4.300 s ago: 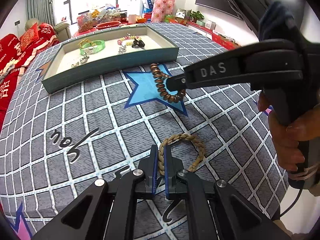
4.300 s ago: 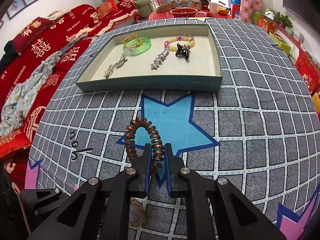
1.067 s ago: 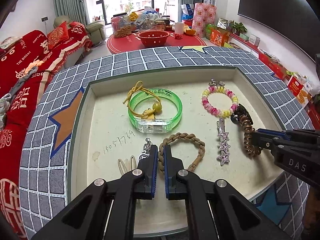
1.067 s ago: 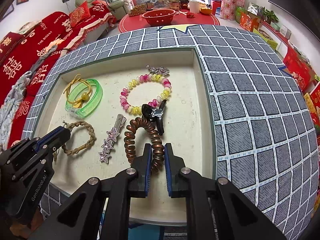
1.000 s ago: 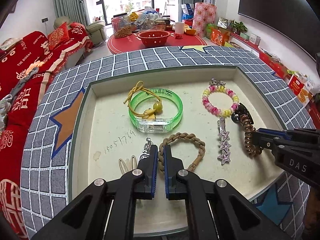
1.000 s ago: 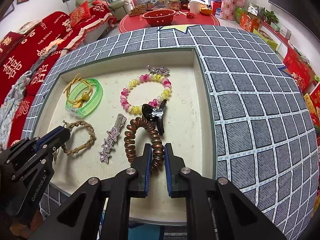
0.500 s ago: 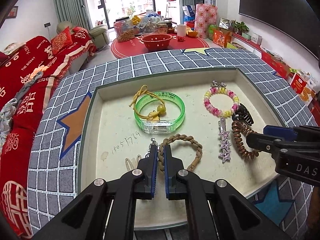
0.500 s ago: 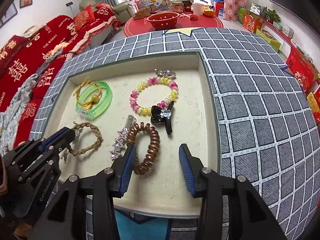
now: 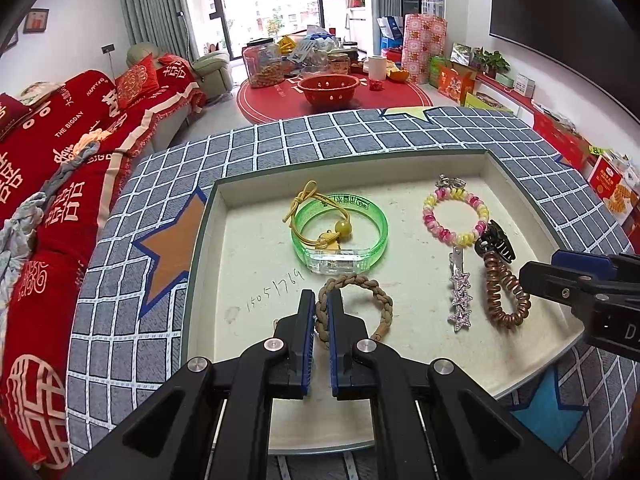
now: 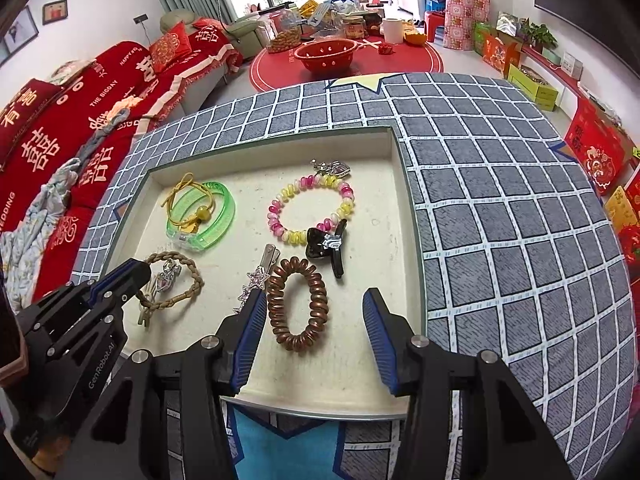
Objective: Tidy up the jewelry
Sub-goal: 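Carry the coil hair tie and braided bracelet into the box lid, open both tools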
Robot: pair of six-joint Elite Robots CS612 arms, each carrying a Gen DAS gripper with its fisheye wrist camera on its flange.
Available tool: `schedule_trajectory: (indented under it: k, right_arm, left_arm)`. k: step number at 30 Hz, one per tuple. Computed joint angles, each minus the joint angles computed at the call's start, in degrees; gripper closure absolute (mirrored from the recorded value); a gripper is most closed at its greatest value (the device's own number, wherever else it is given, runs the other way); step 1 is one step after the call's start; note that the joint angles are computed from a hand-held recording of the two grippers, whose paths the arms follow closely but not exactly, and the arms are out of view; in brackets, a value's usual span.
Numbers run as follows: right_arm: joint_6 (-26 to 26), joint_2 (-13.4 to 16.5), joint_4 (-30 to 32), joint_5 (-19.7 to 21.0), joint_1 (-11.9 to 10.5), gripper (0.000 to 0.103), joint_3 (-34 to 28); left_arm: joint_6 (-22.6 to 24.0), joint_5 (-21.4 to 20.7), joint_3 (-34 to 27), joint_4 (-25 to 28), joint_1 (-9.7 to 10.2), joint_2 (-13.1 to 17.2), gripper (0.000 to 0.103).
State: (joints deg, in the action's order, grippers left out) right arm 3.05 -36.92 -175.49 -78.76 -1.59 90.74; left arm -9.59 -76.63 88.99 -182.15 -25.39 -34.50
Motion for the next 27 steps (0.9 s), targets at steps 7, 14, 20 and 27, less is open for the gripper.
schedule_trajectory:
  k: [7,14,20,27]
  right_arm:
    - [0.42,0.04,-0.17,-0.43,-0.13,0.049,0.09]
    - [0.64,-0.22,-0.86,-0.57,-0.41,0.049,0.52]
    - [0.62,-0.32,-1.29,-0.79,-0.54,0.049,0.61]
    - [1.34,-0.16,-1.47,-0.79,-0.70,0.049,0.59]
  left_arm:
    - [0.05,-0.81,-0.15,0.12,0.27,-0.12,0.084]
    - [-0.37,-1.94,-1.14,2.45,0.41,0.31,0.084]
    - [-1.22,-1.89,-1.39,2.66,0.49,0.48,0.026]
    - [-1.69,1.61,-1.19,-0.57,0.41,0.79,0.000]
